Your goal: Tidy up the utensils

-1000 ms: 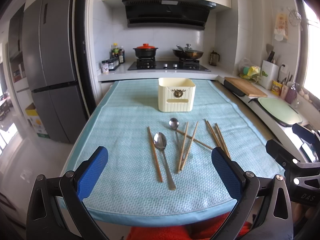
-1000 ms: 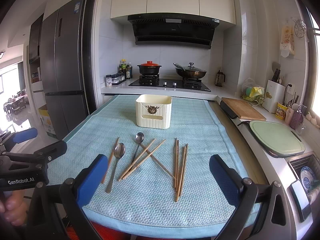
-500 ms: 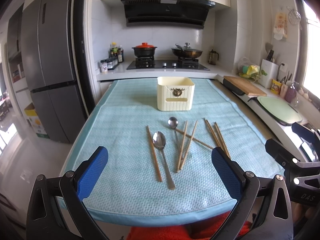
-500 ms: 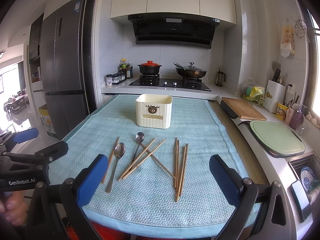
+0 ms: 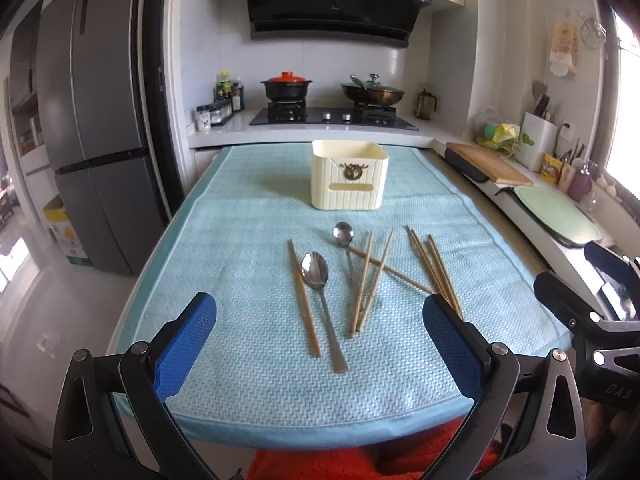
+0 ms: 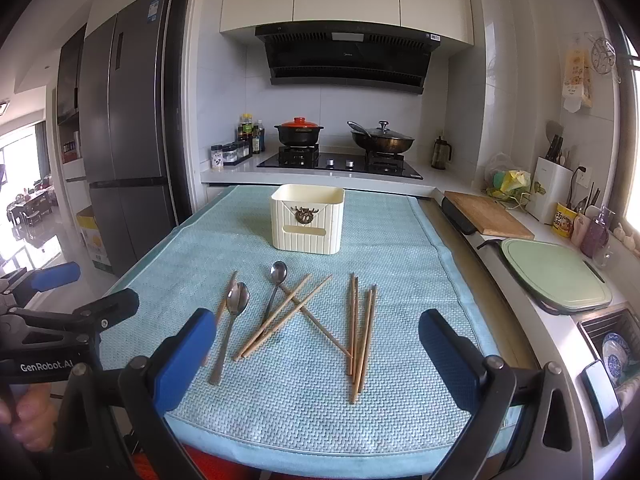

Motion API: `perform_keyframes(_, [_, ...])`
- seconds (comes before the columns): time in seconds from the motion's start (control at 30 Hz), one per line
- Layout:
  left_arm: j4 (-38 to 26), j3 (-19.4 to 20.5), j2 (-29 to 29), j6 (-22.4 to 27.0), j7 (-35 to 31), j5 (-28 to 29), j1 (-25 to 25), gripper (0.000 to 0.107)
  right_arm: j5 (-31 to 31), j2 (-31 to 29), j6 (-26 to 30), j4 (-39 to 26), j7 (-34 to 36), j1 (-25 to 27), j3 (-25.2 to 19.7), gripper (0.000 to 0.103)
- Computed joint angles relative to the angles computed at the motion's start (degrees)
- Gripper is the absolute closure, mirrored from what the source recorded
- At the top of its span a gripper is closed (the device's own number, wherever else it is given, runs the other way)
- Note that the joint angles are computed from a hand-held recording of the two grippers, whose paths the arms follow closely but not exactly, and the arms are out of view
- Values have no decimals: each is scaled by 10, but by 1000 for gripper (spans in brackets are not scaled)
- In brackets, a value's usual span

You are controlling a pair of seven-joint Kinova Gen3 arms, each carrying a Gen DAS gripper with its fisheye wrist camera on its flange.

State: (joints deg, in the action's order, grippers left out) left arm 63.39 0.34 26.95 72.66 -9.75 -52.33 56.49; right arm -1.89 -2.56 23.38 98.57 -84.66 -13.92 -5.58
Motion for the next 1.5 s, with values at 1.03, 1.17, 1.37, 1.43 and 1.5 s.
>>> perform_keyframes(1.03, [-40,-14,37,-71,-140,183,-137,5,-145,163,144,-166,70,98,11,0])
perform_keyframes(1.17, [-47,-16,48,-73,-162,208,-165,5,-161,217,203,-237,68,120,10,0])
perform_keyframes(1.37, [-62,-12,67,-94,-207,269,-230,5,-168,305,308,-359,35,141,9,21])
perform_keyframes(1.43, [-78,-5,81,-102,-230,303,-260,5,-169,326,331,-388,24,144,6,28])
perform_keyframes(1.5, [-110,4,102,-98,-259,341,-289,5,-170,343,348,-411,21,148,2,32])
